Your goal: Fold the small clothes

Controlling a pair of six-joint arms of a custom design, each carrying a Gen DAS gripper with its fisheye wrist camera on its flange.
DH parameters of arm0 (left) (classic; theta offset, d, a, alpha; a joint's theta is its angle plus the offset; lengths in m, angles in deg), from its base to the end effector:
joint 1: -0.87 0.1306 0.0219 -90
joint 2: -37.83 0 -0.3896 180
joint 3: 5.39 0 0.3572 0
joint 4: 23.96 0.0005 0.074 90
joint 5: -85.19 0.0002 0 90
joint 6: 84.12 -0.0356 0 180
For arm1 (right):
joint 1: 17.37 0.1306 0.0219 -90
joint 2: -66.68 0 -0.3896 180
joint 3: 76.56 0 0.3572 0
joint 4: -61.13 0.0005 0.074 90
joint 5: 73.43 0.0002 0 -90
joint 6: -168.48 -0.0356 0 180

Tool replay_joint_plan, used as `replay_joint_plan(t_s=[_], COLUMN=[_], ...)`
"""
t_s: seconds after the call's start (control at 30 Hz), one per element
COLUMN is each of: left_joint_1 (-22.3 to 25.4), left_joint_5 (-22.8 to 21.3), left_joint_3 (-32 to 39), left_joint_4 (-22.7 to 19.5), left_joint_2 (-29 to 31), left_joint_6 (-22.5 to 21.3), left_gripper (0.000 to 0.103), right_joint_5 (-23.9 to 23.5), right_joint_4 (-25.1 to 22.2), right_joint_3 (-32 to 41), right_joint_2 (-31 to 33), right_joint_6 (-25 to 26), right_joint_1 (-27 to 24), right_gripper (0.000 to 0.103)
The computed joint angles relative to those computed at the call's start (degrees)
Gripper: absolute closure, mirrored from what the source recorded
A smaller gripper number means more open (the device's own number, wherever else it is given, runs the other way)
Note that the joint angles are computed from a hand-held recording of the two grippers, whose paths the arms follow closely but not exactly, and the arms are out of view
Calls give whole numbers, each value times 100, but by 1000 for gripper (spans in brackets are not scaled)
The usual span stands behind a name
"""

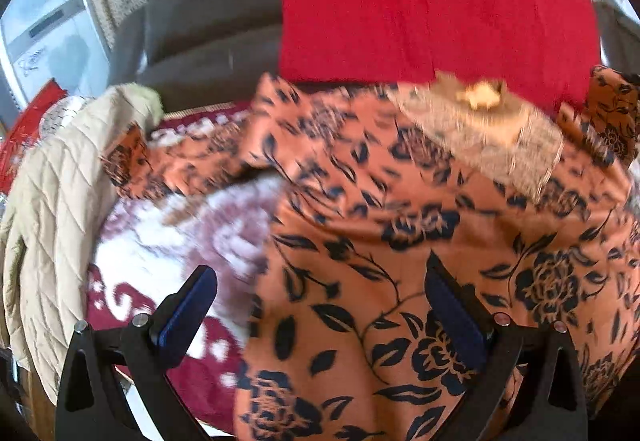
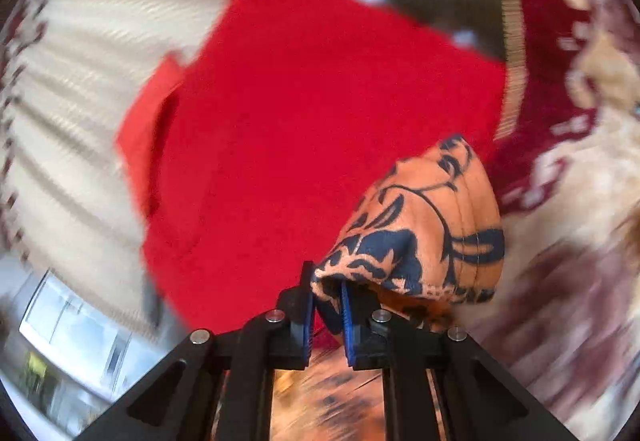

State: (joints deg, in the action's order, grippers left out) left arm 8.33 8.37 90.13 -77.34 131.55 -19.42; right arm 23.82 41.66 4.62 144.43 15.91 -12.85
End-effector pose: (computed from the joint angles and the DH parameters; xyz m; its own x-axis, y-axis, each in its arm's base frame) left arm 0.4687 0.0527 0.4453 -0.6963 0.3285 -0.6382 0.3447 0.9329 0.1041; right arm 0.3999 0.0266 0.5023 -0.0890 0.8762 -0.4737 0.2642 0.4793 0.8370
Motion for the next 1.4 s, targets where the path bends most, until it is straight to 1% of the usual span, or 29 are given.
replay_joint_plan(t_s=[0.03, 0.1, 0.17, 0.27, 0.3, 0.37, 0.4, 0.43, 0.47, 0.5, 0.57, 0.6, 0.63, 0.7, 0.77, 0.8, 0.83, 0.87, 0.9, 0.93, 1.0, 1.03, 1.07, 1.13, 1.17, 1.2, 1.27, 1.3, 1.4], left_joint_1=[68, 238, 410, 678, 756, 907, 973, 1028, 1049, 1065, 1091, 1087, 1064, 937, 763, 624, 469, 276, 73, -80, -499, -683, -871, -1127, -1270, -1320, -1451, -1450, -1234], left_joint_5=[98, 239, 388, 601, 654, 759, 785, 794, 772, 752, 752, 772, 788, 850, 936, 957, 889, 769, 665, 577, 129, -133, -394, -652, -774, -875, -1329, -1468, -1503], left_joint_3=[28, 105, 229, 391, 405, 542, 578, 632, 671, 732, 850, 913, 961, 1062, 1044, 984, 931, 896, 886, 883, 802, 774, 765, 880, 1031, 1110, 1358, 1479, 1721], left_joint_4=[18, 14, -68, -149, -155, -219, -218, -229, -226, -236, -278, -317, -359, -519, -532, -470, -416, -403, -444, -477, -378, -276, -184, -204, -338, -413, -586, -636, -631], left_joint_2=[-15, -46, -18, 30, 30, 99, 122, 155, 189, 238, 326, 372, 408, 480, 473, 449, 437, 446, 487, 530, 615, 667, 735, 934, 1115, 1223, 1524, 1643, 1730], left_joint_6=[14, 28, 46, 70, 58, 36, -16, -69, -99, -92, -46, -21, 0, 82, 138, 154, 157, 159, 166, 172, 201, 232, 314, 543, 688, 728, 887, 986, 1111], left_gripper=[0, 0, 0, 0, 0, 0, 0, 0, 0, 0, 0, 0, 0, 0, 0, 0, 0, 0, 0, 0, 0, 0, 0, 0, 0, 0, 0, 0, 1], right_joint_5=[30, 130, 188, 214, 154, -250, -573, -883, -1054, -1254, -1367, -1344, -1248, -824, -311, 80, 358, 590, 824, 886, 865, 693, 592, 478, 433, 315, 84, 10, -130], right_joint_4=[-37, -97, -168, -304, -410, -830, -1002, -1097, -1096, -994, -869, -777, -707, -517, -212, -37, 68, 63, 158, 225, 364, 565, 653, 559, 534, 513, 459, 446, 596], right_joint_3=[183, 701, 1283, 2253, 2581, 3405, 3748, 3989, 4104, 4113, 3981, 3779, 3569, 2928, 2053, 1612, 1221, 940, 608, 427, -32, -223, -282, -238, -159, -141, -33, 23, 8], right_joint_2=[96, 468, 944, 1871, 2182, 2900, 3187, 3447, 3590, 3686, 3621, 3528, 3444, 3020, 2445, 2165, 1866, 1603, 1408, 1312, 1059, 981, 977, 1015, 1095, 1107, 1188, 1236, 1344], right_joint_6=[46, 144, 225, 313, 309, 98, -38, -207, -303, -325, -28, 87, 257, 268, 92, -83, -227, -348, -522, -672, -1241, -1448, -1494, -1415, -1372, -1327, -1251, -1221, -1175], right_joint_1=[186, 770, 1270, 1929, 2050, 2283, 2351, 2449, 2554, 2604, 2846, 2938, 2963, 3018, 2922, 2891, 2820, 2706, 2644, 2574, 2367, 2224, 2161, 2084, 2096, 2066, 2008, 1991, 2048], right_gripper=[90, 90, 90, 90, 86, 80, 69, 44, 27, 14, 14, 14, 14, 14, 15, 16, 17, 19, 23, 27, 35, 38, 39, 40, 40, 40, 40, 40, 40])
